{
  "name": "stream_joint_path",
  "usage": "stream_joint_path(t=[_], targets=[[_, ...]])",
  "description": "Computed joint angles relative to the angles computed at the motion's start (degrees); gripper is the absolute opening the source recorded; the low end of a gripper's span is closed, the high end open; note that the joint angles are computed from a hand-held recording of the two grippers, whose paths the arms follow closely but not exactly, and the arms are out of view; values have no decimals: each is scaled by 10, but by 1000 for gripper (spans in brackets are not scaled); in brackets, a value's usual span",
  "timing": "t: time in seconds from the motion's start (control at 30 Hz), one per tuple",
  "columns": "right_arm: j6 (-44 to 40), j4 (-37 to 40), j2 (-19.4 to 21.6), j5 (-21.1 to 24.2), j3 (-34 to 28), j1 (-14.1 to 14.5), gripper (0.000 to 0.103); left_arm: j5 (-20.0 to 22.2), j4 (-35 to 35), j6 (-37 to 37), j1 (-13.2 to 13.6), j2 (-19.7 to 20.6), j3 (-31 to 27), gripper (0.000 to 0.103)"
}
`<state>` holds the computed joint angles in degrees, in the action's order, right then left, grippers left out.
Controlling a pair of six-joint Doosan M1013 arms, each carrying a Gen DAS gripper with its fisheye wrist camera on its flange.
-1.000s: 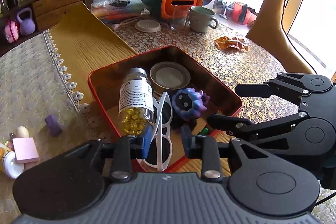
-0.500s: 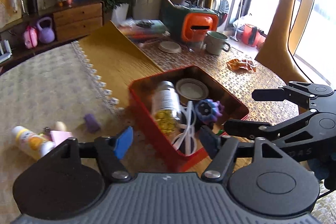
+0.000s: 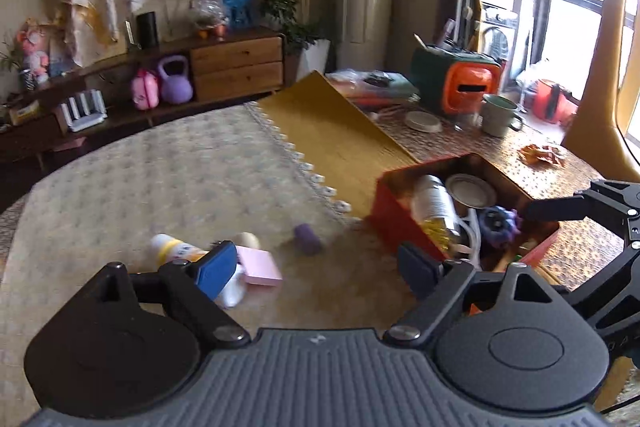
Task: Organize rigid objects
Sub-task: 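Withdraw both grippers from the box back over the table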
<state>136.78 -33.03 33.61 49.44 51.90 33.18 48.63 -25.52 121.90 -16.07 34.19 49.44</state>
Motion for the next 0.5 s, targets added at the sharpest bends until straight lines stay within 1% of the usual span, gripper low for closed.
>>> stream_joint_path(t=[0.07,0.17,0.3,0.47,0.5], targets=[[-2,1,9,2,-13,1,103,-12,13,-17,3,-2,3,87],[-9,3,21,4,-31,2,103,-2,15,-43,10,5,-9,87],[-26,9,41,13,-62,1,103,-11,58,-103,16,17,-29,87],[-38,22,64,26,-99,-2,103,27,120,-197,21,54,-92,87],[-41,25,70,31,-109,-3,103,42,128,-210,23,65,-111,87]])
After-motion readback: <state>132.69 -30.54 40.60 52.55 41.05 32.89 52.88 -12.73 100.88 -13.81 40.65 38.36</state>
